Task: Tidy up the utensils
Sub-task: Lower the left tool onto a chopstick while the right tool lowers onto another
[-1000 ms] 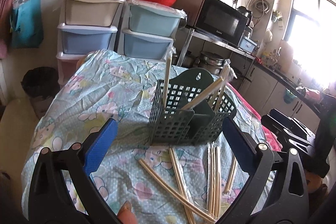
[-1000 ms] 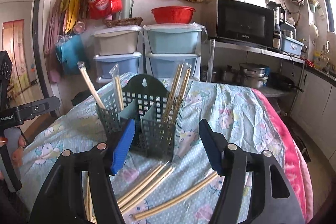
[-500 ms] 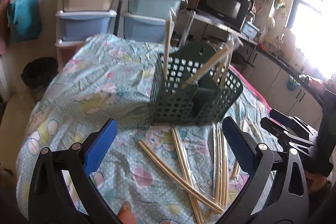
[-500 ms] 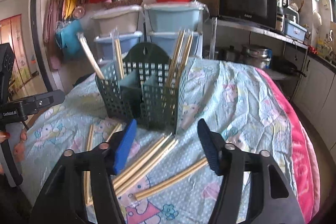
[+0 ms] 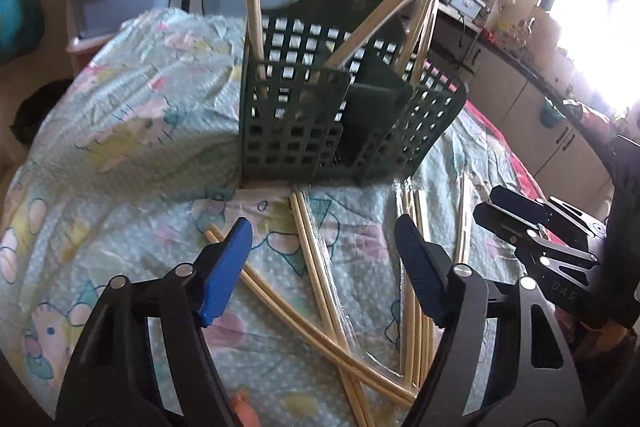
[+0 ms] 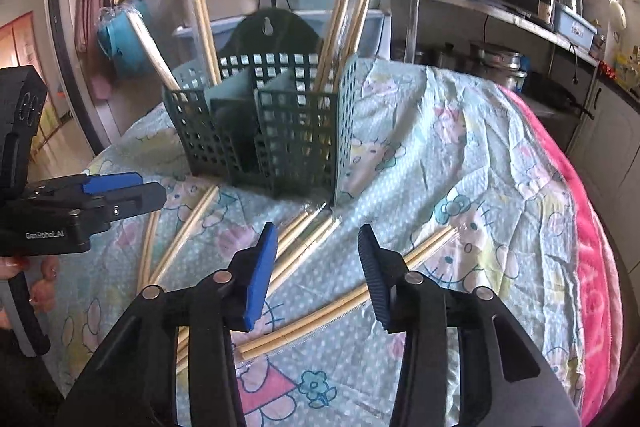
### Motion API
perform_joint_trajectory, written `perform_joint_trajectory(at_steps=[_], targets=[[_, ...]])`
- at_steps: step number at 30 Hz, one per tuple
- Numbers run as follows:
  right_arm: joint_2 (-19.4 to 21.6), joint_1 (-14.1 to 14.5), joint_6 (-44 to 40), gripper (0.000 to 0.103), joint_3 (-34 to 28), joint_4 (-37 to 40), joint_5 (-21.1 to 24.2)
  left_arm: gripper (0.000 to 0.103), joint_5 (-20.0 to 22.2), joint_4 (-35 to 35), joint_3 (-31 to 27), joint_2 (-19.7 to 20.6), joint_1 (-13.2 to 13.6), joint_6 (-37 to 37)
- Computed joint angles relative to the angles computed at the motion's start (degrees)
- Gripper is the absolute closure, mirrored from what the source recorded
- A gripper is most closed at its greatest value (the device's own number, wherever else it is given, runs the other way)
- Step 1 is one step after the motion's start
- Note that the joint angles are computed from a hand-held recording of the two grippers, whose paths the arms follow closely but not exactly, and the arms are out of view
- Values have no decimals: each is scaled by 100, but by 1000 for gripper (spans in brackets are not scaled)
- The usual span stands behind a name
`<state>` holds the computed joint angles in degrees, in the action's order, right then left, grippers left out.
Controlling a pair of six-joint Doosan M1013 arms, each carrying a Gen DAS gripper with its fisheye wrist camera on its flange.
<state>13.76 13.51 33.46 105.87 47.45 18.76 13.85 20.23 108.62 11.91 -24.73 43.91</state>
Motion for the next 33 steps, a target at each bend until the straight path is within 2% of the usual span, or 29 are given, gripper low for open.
perform_joint_trajectory(at_steps=[3, 5, 7, 15, 30, 33], targets=[[131, 3, 699, 66, -160, -638, 206, 49, 167, -780, -132, 103, 76, 716], [204, -10, 876, 67, -247, -777, 323, 54, 300, -1204, -236, 184, 128, 1119], [287, -12, 1122, 68, -348, -974, 419, 59, 434, -1244, -328, 258, 152, 1171], [606, 11, 2096, 71, -761, -1758, 811, 65, 755, -1509, -556, 495, 223, 1273], [1005, 3, 2797, 73, -1236, -2074, 1370, 66, 1081, -506, -769, 715, 90, 200], [1013, -8, 2791, 76, -1241, -2033, 1376, 76, 1252, 62, -808, 750, 16, -240]])
